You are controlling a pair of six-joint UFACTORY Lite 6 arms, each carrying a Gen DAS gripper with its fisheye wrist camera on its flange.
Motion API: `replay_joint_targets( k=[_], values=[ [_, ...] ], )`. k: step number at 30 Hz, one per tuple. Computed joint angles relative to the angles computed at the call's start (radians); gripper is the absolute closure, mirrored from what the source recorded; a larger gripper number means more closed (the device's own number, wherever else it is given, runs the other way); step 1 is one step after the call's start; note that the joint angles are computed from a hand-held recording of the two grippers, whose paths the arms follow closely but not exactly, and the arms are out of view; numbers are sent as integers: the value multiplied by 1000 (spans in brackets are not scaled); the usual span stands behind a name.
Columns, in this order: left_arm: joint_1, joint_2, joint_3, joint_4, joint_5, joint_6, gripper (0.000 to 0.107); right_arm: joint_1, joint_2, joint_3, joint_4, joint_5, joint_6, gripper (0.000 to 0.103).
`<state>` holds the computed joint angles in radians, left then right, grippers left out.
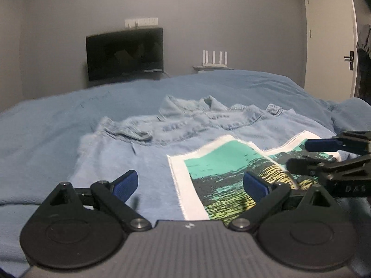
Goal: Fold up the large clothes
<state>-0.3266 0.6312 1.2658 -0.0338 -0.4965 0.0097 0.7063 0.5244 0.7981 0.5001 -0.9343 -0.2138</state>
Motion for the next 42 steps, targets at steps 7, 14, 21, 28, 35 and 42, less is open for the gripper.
replay_joint_targets(
  k=[7,14,21,28,35,42],
  values=[
    [-9,129,55,-18,-16,97,9,-68,142,130,-118,68,31,39],
    [15,81,-25,41,-46,46,8,-61,153,122,-92,50,12,40],
    [45,-93,-232,-56,5,220,8,-27,27,-19,247,-43,-148,43],
    [165,-301,-408,229,62,-230,8,-112,-206,-236,230,40,211,36],
    [306,-397,-524,686,-99,-810,8,-82,-392,-434,63,32,535,26],
    [298,-279,-453,682,-132,-842,8,-93,-271,-379,42,-15,616,18]
  ],
)
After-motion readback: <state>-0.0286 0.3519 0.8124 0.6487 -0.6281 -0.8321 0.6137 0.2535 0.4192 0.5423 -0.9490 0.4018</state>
